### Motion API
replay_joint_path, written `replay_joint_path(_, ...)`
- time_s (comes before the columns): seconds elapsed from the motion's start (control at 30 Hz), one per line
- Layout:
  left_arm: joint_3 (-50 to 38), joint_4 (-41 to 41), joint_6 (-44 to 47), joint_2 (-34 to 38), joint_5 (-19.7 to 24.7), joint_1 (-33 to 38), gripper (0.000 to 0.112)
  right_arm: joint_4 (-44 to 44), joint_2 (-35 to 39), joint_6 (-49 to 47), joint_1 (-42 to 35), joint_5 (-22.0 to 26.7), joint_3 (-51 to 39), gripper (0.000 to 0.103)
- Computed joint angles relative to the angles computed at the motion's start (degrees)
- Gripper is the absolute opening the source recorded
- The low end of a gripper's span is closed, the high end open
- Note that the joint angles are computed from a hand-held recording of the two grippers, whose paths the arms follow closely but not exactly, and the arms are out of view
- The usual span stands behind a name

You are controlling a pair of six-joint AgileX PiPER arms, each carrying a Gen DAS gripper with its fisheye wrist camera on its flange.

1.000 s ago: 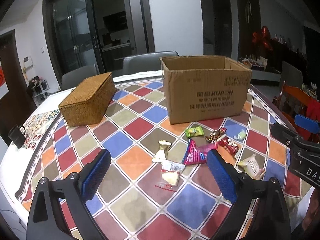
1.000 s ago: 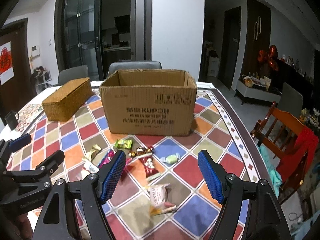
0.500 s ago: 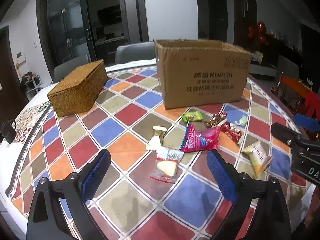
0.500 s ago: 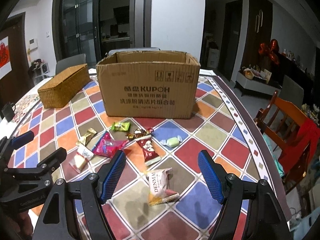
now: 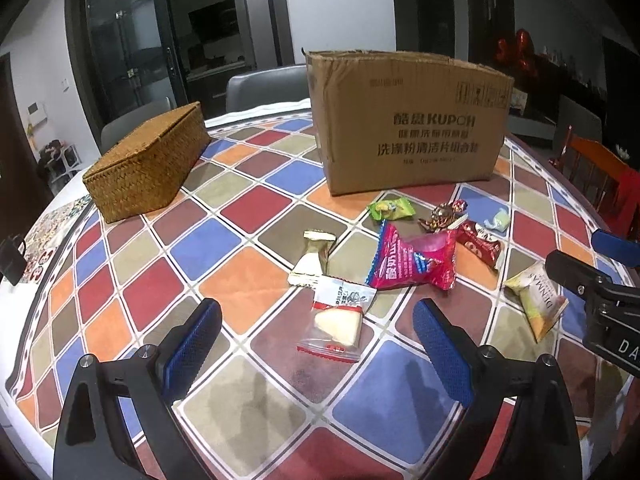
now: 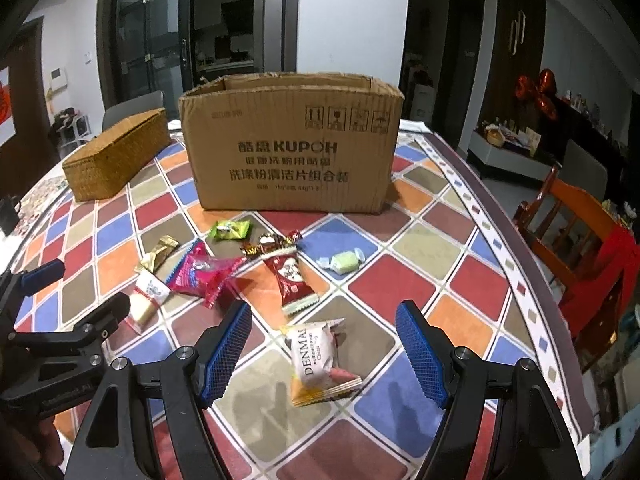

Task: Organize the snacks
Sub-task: 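Grasp the cheese cake packet with the left tool while the right tool grasps the DENMAS packet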

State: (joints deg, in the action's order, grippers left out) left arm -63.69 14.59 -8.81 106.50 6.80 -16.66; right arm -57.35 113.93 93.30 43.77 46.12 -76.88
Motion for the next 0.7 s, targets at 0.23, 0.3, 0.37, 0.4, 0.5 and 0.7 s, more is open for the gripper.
replay_joint_path(0.23,-2.48,3.64,-3.23,3.20,1.27,-0.35,0.096,2.50,1.99,-1.10,-1.69,-2.33,-0.33,0.075)
replay_joint_path(0.3,-3.17,4.34,-3.91,3.99,1.78,-0.54,0.094,3.18,2.60,-1.50,-2.13,-2.81,-0.63,0.075)
replay_joint_path(0.37,-3.92,3.19,-2.89,4.83,2.38,-0.61,0.094,4.00,3.20,-2.15,-2.56,-3.21,-1.02,0.075)
replay_joint_path(0.4,-4.25,1.98,-1.90,5.20,2.61,-0.58,0.094,4.38,3.47,-2.41,-2.77,-3.54,-1.06,0.075)
replay_joint_path(0.5,-4.93,5.37,-5.41,6.18,2.93,-0.65,0.093,5.92,4.57,-3.46,-3.36,-4.47,-1.55,0.075)
replay_joint_path(0.7,-8.30,1.10,-0.63,8.89,6.19,-0.55,0.083,7.79,5.93,-5.33,-3.82,-4.63,-2.81,0.075)
